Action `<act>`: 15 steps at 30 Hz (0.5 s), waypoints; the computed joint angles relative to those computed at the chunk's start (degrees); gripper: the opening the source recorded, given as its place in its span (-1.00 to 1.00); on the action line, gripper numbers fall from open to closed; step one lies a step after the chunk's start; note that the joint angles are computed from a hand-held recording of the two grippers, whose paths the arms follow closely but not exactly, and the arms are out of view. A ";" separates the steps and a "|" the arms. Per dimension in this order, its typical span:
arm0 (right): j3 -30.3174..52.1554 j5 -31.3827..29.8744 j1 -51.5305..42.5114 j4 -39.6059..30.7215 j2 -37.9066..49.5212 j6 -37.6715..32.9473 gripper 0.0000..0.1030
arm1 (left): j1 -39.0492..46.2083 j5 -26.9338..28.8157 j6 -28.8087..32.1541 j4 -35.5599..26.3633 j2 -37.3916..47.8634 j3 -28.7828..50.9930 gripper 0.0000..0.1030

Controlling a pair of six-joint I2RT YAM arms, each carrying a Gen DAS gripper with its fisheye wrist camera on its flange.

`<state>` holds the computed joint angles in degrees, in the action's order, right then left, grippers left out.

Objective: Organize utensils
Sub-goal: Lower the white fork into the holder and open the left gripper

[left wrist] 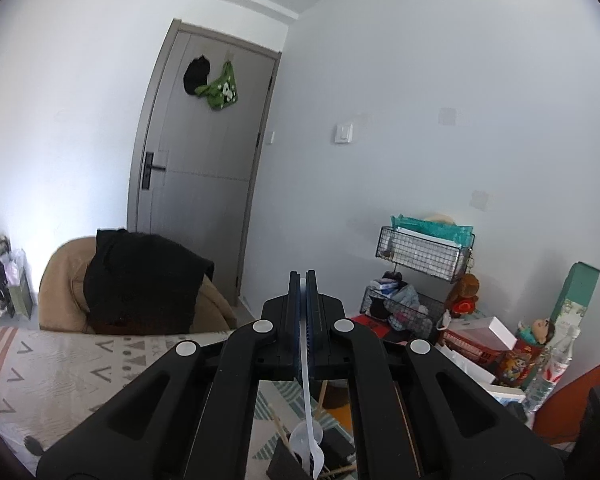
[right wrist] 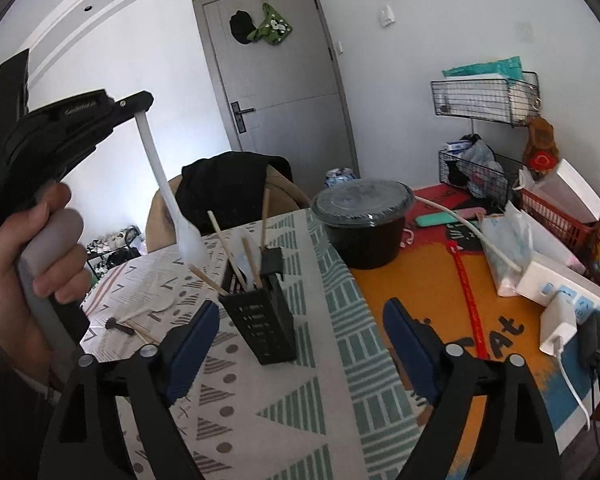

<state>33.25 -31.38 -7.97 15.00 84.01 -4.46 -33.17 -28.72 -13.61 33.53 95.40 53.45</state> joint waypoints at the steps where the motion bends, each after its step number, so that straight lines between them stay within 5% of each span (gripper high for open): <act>1: -0.05 -0.29 -0.57 -0.07 0.29 -0.16 0.66 | -0.25 -0.26 0.27 0.58 0.78 0.48 -0.93; 8: -0.34 -1.50 -3.59 0.29 2.23 -1.22 0.71 | -1.27 -1.85 -0.70 1.86 5.74 2.97 -0.93; 15: -0.28 -2.22 -3.63 2.44 5.60 -0.76 0.72 | -1.10 0.95 -4.91 -4.47 7.88 3.20 -0.93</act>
